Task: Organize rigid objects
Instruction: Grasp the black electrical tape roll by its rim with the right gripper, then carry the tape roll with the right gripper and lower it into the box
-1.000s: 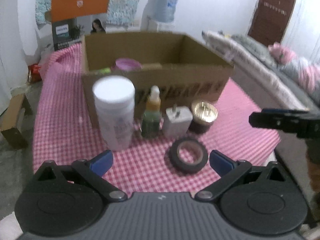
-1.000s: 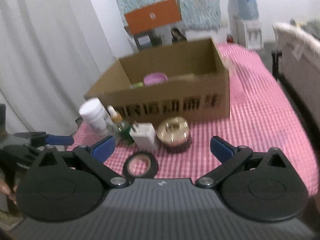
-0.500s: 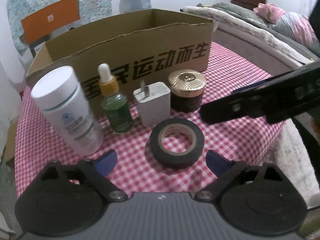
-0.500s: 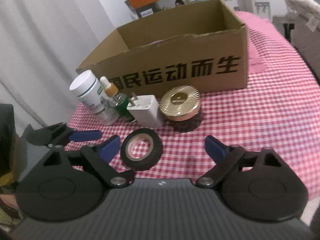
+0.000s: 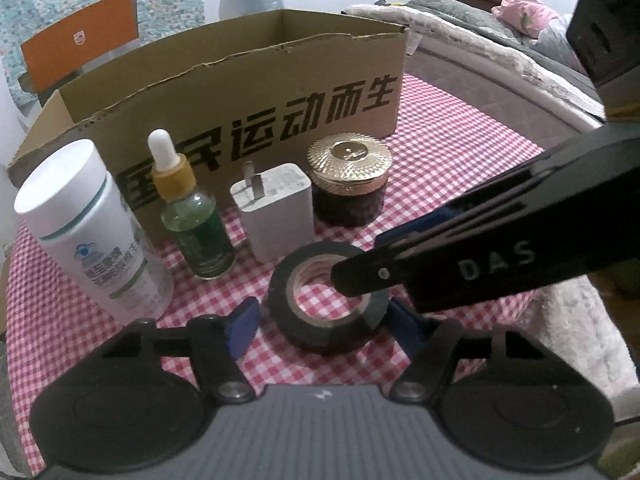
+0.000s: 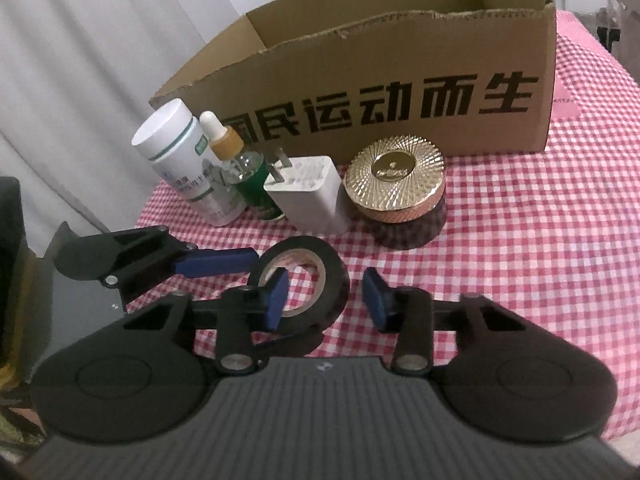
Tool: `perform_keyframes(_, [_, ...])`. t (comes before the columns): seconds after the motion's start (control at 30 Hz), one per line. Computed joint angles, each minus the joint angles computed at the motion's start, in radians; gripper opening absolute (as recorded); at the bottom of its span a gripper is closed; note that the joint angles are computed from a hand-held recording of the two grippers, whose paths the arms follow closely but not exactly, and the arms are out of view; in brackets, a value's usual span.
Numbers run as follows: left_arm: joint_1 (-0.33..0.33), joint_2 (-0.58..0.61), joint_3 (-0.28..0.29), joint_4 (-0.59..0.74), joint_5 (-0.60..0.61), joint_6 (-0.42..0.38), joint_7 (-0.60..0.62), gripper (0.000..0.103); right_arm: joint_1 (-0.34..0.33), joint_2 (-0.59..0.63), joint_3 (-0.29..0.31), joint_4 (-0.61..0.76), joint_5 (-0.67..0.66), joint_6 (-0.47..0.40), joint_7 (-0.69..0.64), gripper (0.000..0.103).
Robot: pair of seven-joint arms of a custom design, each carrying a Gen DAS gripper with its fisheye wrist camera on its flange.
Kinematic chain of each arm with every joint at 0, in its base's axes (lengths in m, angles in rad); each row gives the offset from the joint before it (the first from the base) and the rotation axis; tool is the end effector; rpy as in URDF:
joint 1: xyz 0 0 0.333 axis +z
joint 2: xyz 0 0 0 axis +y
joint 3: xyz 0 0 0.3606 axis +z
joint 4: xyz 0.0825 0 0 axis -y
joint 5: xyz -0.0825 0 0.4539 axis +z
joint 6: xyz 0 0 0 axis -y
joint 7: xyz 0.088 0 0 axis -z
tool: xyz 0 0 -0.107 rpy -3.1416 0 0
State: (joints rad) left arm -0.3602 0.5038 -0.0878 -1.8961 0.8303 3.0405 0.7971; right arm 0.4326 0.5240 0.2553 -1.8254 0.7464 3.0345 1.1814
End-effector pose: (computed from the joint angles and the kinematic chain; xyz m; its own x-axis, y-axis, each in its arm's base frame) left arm 0.6364 -0.3623 0.2836 -0.4189 -0.9067 -0.0496 -0.6969 0.3561 -0.6226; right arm 0.6284 0.4211 0.3067 0.3740 -0.8380 -0.3974 -0.8243 -0.1040 -0.5564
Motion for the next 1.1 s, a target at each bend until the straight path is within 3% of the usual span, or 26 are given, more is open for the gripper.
perform_keyframes(0.07, [0.006,-0.001,-0.007,-0.003,-0.006,0.004,0.008,0.067,-0.018,0.006,0.018,0.006,0.013,-0.007,-0.017,0.023])
perform_keyframes(0.17, [0.009,-0.003,-0.012,-0.006,-0.015,0.003,0.010,0.066,-0.032,0.009,0.032,0.006,0.035,-0.008,-0.036,0.021])
perform_keyframes(0.6, [0.033,-0.004,-0.057,-0.005,-0.071,-0.030,0.067,0.066,-0.043,-0.018,0.044,-0.014,0.099,-0.025,-0.080,0.022])
perform_keyframes(1.1, [0.014,-0.002,-0.034,-0.003,-0.068,-0.018,0.049,0.067,-0.033,-0.019,0.037,-0.012,0.114,-0.023,-0.086,0.023])
